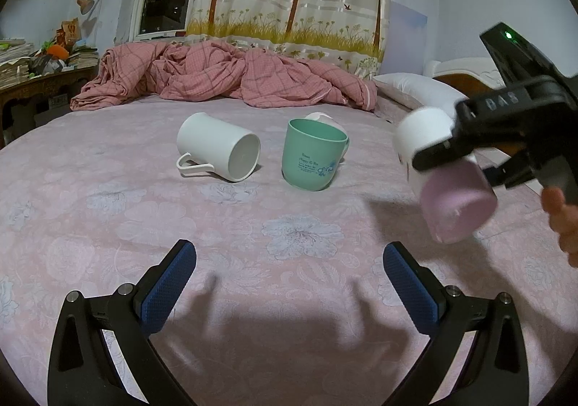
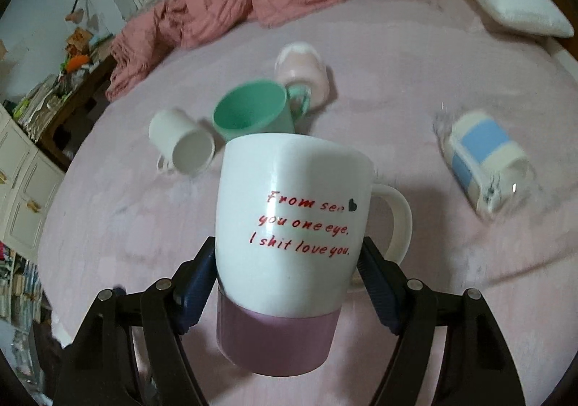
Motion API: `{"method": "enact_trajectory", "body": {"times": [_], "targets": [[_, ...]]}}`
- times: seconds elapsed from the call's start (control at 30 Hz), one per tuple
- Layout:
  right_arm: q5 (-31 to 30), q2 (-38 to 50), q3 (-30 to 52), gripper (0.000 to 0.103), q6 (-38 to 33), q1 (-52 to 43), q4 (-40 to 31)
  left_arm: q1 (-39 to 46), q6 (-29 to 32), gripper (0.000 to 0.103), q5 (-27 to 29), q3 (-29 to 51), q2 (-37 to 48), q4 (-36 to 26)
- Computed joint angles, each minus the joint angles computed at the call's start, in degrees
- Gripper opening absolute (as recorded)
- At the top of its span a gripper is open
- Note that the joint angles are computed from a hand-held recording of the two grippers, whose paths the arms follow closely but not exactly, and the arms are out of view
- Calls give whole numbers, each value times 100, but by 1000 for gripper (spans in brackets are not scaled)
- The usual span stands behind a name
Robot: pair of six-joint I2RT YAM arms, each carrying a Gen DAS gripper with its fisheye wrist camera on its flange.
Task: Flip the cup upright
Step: 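Lift the white mug with the right tool and carry it toward the left tool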
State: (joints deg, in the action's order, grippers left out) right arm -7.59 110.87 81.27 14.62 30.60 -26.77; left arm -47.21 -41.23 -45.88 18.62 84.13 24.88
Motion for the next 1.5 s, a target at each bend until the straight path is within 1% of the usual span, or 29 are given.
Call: {"method": "enact_trajectory", "body": {"times": [0.13, 0.3, 0.57, 0.83, 1.0, 1.27, 1.37, 1.43, 1.5], "targets": [[-91, -41, -198, 77, -93, -20, -137, 5, 5, 103, 4, 0, 4, 10], [-218, 186, -201, 77, -35, -44, -232, -2, -4, 103, 1, -3, 12, 14], [-70, 183, -374, 77, -32, 60, 31, -4, -5, 103, 0, -1, 26, 23], [-118, 15, -647, 77, -32, 23, 221, -2, 0, 103, -3, -2, 26, 30], [-62, 169, -452, 77, -111, 52, 130, -5, -4, 103, -4, -3, 23, 25], [34, 827, 84, 77, 172, 56, 308, 0, -7, 103, 7, 2, 23, 17], [160, 1158, 282, 81, 275, 47, 325, 15, -5, 103, 27, 7, 54, 48], [79, 1229, 267, 81, 390, -13, 423, 16, -5, 103, 28, 7, 58, 51], [45, 1223, 233, 80, 357, -27, 479, 27, -4, 103, 51, -1, 62, 54]]}}
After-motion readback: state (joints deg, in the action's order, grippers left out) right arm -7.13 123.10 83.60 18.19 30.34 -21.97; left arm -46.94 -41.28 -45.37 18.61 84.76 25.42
